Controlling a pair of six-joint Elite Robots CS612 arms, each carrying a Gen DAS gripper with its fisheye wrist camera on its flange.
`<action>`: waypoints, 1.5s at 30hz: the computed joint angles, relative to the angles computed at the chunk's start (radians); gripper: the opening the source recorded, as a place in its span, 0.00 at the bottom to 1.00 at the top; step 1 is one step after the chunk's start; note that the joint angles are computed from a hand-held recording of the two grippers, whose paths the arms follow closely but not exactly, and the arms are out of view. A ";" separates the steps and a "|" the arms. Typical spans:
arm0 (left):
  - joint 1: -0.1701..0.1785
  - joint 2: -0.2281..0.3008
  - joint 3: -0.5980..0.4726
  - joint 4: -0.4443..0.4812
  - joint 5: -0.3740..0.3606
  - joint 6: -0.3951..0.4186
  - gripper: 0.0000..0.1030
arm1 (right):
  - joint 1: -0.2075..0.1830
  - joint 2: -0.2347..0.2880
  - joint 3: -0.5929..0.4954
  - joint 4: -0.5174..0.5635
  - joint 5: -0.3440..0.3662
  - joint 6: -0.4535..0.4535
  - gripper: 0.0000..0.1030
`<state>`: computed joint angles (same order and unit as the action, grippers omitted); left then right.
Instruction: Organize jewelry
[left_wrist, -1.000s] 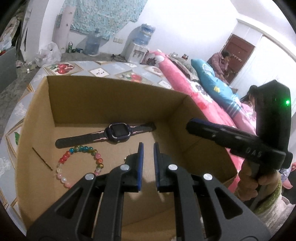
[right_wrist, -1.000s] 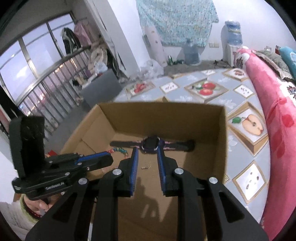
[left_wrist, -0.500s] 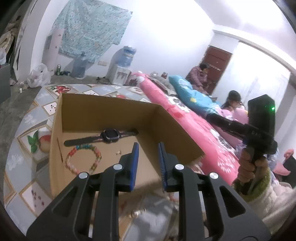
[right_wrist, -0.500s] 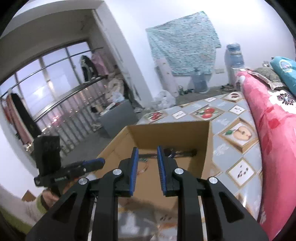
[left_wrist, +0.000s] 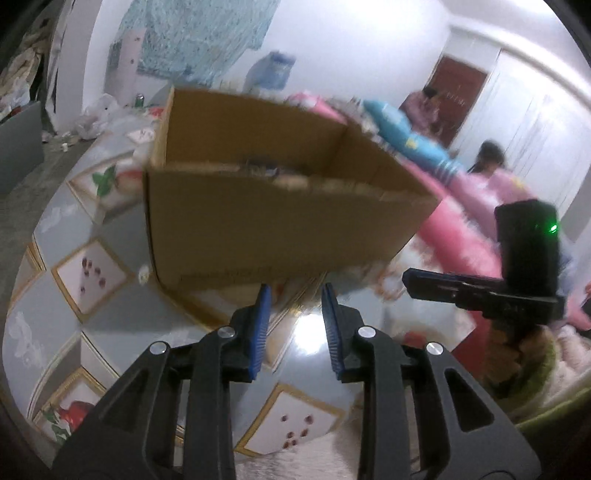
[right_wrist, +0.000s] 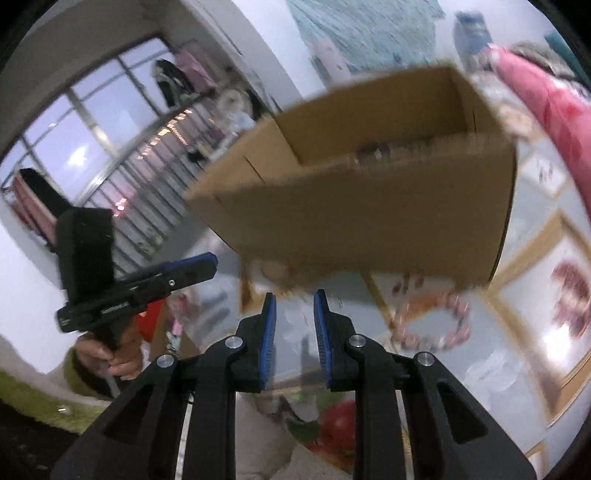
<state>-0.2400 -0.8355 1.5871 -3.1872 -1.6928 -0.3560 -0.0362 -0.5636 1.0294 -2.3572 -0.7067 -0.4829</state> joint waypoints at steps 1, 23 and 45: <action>-0.004 0.005 -0.004 0.013 0.007 0.006 0.25 | 0.006 0.004 0.002 -0.009 -0.027 0.018 0.21; -0.064 0.057 -0.089 0.169 0.189 0.288 0.11 | 0.034 0.043 -0.039 0.028 -0.083 0.035 0.21; -0.037 0.062 -0.060 0.081 0.083 0.150 0.00 | 0.032 0.025 -0.002 -0.054 -0.110 0.024 0.21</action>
